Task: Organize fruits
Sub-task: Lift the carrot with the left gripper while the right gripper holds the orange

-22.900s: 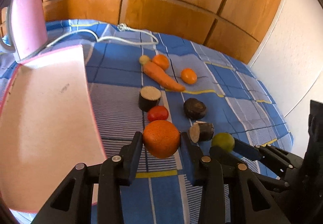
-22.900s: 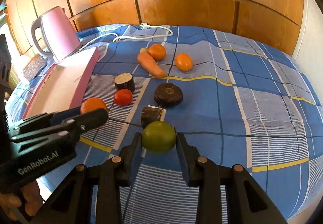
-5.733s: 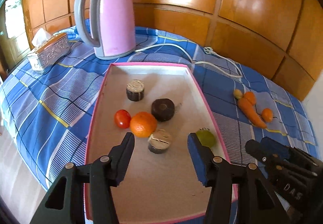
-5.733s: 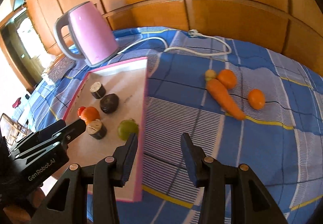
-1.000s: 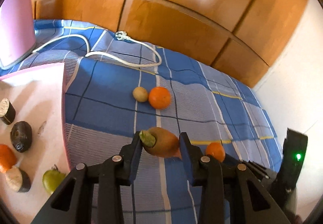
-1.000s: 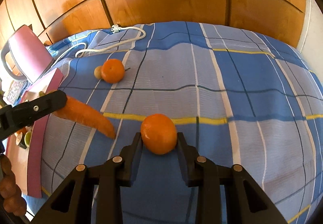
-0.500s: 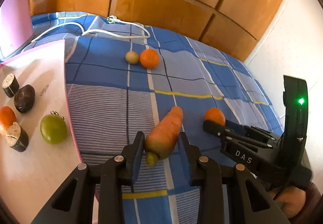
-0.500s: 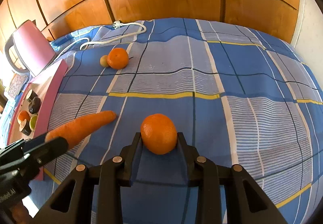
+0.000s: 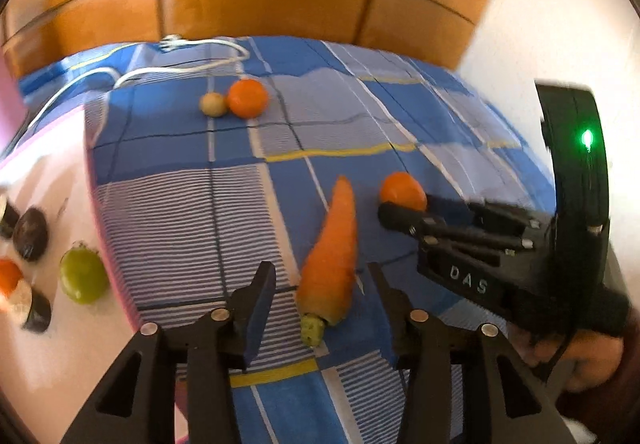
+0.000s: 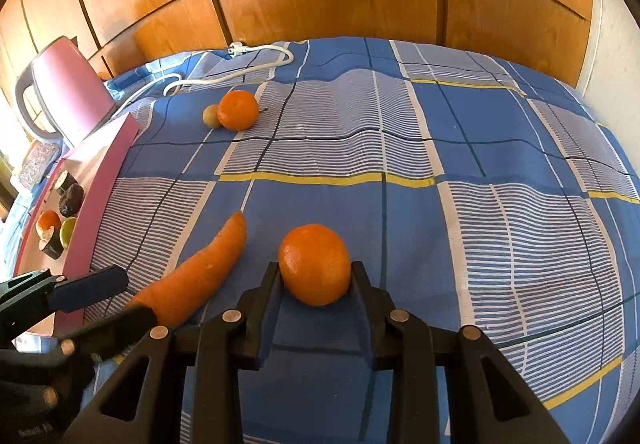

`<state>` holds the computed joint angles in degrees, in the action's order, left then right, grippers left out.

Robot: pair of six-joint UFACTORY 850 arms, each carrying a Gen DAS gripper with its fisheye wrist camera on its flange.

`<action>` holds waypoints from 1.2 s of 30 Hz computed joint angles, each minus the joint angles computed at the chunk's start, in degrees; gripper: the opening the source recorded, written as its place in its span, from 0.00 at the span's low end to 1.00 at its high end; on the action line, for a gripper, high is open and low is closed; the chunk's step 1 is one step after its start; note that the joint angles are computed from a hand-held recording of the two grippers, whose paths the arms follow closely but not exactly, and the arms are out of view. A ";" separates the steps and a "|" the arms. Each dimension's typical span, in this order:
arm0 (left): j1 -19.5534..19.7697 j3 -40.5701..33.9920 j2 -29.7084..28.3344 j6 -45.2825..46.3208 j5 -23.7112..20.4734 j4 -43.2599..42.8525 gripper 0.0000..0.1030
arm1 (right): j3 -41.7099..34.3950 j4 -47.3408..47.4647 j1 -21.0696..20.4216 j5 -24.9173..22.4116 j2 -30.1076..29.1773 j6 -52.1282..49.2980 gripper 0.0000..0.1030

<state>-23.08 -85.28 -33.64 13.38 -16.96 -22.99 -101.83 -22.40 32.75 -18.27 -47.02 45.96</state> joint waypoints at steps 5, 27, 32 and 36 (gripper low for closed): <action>-0.51 -2.47 -1.92 -2.08 -2.01 5.71 0.38 | 1.04 -0.07 -0.18 1.85 0.38 -0.78 0.33; -1.91 -0.78 -2.37 -15.62 3.60 14.60 0.31 | 2.11 -20.60 0.78 3.06 0.26 20.07 0.33; -2.02 -0.07 -2.08 -16.57 4.95 15.13 0.30 | 2.15 -22.71 0.91 2.82 0.23 21.76 0.33; -2.31 0.31 -1.88 -20.94 5.54 19.58 0.30 | 2.23 -22.94 0.87 2.98 0.27 21.86 0.33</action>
<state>-25.39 -84.97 -35.52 -7.56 -11.42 -3.42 -99.60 -45.34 33.63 -15.29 -46.75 67.82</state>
